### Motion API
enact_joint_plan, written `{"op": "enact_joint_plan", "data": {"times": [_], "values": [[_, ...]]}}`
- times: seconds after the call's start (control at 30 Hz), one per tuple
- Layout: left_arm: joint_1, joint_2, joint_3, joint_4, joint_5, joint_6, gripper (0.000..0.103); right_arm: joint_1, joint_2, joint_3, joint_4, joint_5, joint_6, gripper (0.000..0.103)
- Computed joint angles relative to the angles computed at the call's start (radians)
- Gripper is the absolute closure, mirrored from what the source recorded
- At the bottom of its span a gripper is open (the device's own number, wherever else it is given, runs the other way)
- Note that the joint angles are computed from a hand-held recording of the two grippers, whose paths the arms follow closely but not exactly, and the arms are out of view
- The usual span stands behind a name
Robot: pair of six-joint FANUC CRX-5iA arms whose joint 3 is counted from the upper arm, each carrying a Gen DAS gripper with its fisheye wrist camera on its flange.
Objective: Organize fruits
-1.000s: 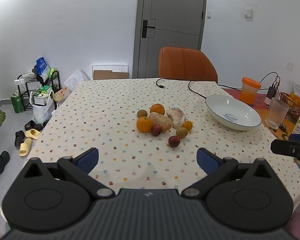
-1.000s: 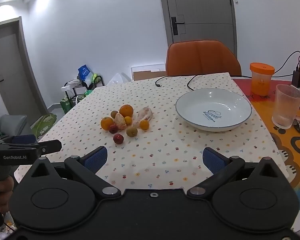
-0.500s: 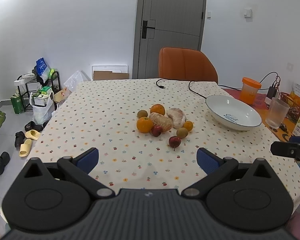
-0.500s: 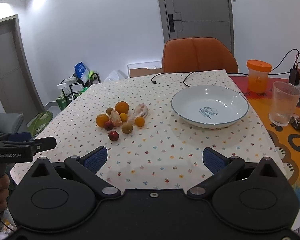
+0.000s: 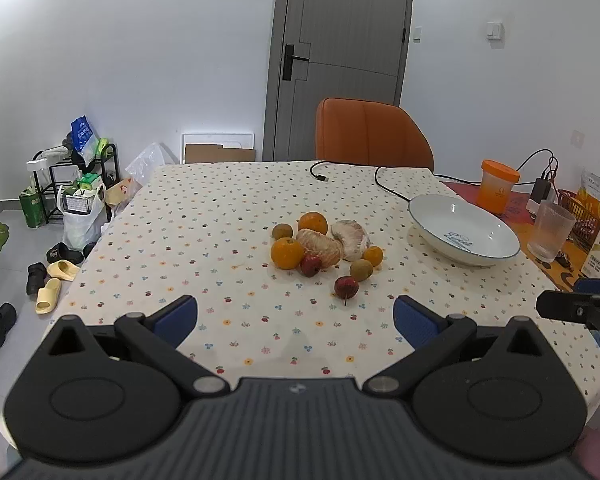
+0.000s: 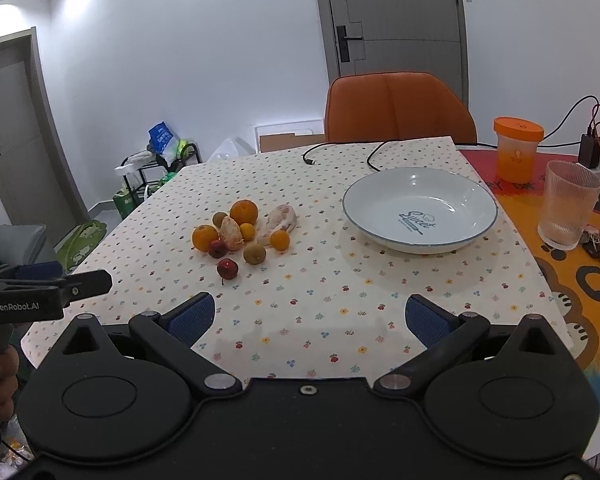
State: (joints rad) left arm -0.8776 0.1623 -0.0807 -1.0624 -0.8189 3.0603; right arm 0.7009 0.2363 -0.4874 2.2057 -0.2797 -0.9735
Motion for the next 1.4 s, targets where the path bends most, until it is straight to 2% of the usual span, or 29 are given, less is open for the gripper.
{"op": "enact_joint_plan", "data": {"times": [0.43,0.47,0.57,0.6,0.8,0.97,1.17,1.3,1.4], "values": [[-0.001,0.008,0.001,-0.005,0.001,0.001,0.0,-0.002,-0.002,-0.002,0.0,0.0,0.007,0.0],[-0.003,0.007,0.001,-0.007,-0.002,0.003,0.0,-0.006,-0.003,-0.001,0.013,0.006,-0.003,0.0],[-0.002,0.006,0.0,-0.009,-0.002,0.015,0.0,-0.051,-0.01,0.015,0.194,0.05,-0.155,0.0],[-0.002,0.003,-0.002,-0.011,0.0,0.018,0.0,-0.051,-0.009,0.017,0.202,0.052,-0.159,0.0],[-0.002,0.001,-0.011,-0.016,0.013,0.022,0.0,-0.032,0.004,0.024,0.153,0.045,-0.097,0.0],[0.0,0.001,-0.013,-0.019,0.012,0.033,0.0,-0.043,0.012,0.039,0.211,0.065,-0.148,0.0],[0.02,0.013,-0.008,-0.003,0.019,0.024,0.0,-0.027,0.03,0.045,0.127,0.059,-0.071,0.0],[0.036,0.019,-0.007,0.006,0.036,0.012,0.0,-0.041,0.04,0.058,0.171,0.068,-0.104,0.0],[0.05,0.029,-0.002,0.016,0.042,-0.003,0.0,-0.071,0.049,0.084,0.272,0.103,-0.194,0.0]]}}
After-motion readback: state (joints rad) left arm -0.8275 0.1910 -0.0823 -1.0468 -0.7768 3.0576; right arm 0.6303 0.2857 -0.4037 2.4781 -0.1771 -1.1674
